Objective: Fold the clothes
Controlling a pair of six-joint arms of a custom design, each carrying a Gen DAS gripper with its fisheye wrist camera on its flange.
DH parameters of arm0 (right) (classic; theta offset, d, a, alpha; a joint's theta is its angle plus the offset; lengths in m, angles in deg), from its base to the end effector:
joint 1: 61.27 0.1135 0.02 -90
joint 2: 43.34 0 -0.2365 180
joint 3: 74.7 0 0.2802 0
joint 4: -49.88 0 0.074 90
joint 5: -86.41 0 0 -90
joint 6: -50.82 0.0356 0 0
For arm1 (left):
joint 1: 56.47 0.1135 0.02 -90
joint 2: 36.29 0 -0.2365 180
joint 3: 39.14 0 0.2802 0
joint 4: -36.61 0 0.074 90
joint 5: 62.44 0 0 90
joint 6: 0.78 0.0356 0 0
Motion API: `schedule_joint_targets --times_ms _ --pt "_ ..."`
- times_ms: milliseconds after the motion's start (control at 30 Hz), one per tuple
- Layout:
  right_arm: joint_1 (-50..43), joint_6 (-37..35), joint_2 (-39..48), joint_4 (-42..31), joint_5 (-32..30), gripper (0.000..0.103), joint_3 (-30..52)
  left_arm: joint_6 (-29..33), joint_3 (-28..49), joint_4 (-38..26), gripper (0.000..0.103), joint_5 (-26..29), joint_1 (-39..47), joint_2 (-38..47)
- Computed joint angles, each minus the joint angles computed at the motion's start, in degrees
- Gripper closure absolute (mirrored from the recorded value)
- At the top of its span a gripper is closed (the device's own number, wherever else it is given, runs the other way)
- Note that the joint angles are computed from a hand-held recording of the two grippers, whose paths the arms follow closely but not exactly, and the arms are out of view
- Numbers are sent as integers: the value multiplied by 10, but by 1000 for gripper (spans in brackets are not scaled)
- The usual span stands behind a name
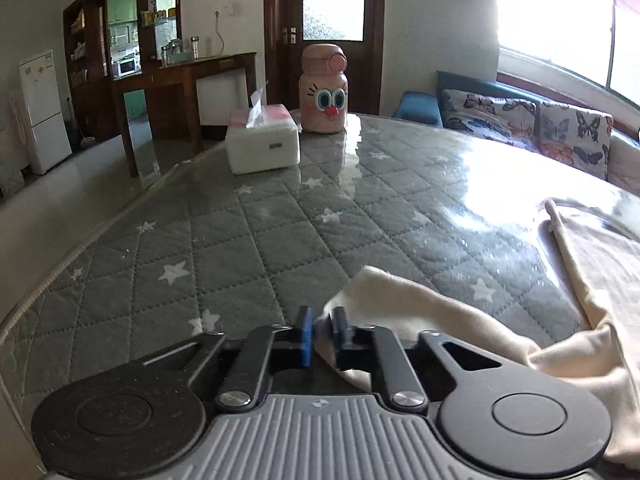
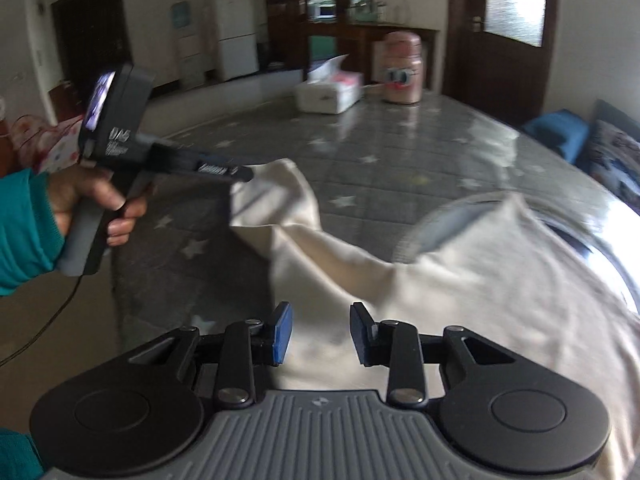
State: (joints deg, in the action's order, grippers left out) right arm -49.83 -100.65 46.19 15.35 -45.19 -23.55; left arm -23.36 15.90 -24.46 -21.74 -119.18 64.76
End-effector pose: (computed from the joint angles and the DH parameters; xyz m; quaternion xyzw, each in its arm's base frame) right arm 0.2573 0.0762 0.0798 -0.5917 0.7122 0.2595 0.2744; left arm 0.1301 -0.1933 0.0511 -0.3228 0.8411 0.1518 0.4066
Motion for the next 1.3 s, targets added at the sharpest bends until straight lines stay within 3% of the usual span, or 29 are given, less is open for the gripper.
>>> schedule_joint_targets --times_ms 167,233,267,400,567,767,867,933,1000,1033,1300 --pt "38 19 7 47 30 74 -23 30 -1 -28 97 -45 20 -36" --pt "43 27 12 56 39 84 -25 48 3 -40 98 -68 29 -50" --pt "43 24 16 49 37 93 -21 52 10 -51 98 -80 31 -51" --pt "43 -2 28 18 28 97 -11 69 38 -82 98 -119 42 -30" --pt "39 -30 30 -18 11 95 3 137 17 4 97 -93 77 -12" --pt "41 33 46 27 19 85 15 154 -53 115 96 -44 107 -41" --pt "45 22 61 27 27 81 20 142 -60 116 92 -39 102 -47" --pt "40 8 56 14 20 80 20 116 -54 94 82 -40 92 -44" --pt "34 -4 49 1 12 79 21 82 -44 65 52 -37 82 -41" --pt "32 -4 46 3 10 78 20 65 -40 54 49 -36 75 -39" --pt "32 11 43 13 20 71 13 70 -25 83 50 -11 65 -22"
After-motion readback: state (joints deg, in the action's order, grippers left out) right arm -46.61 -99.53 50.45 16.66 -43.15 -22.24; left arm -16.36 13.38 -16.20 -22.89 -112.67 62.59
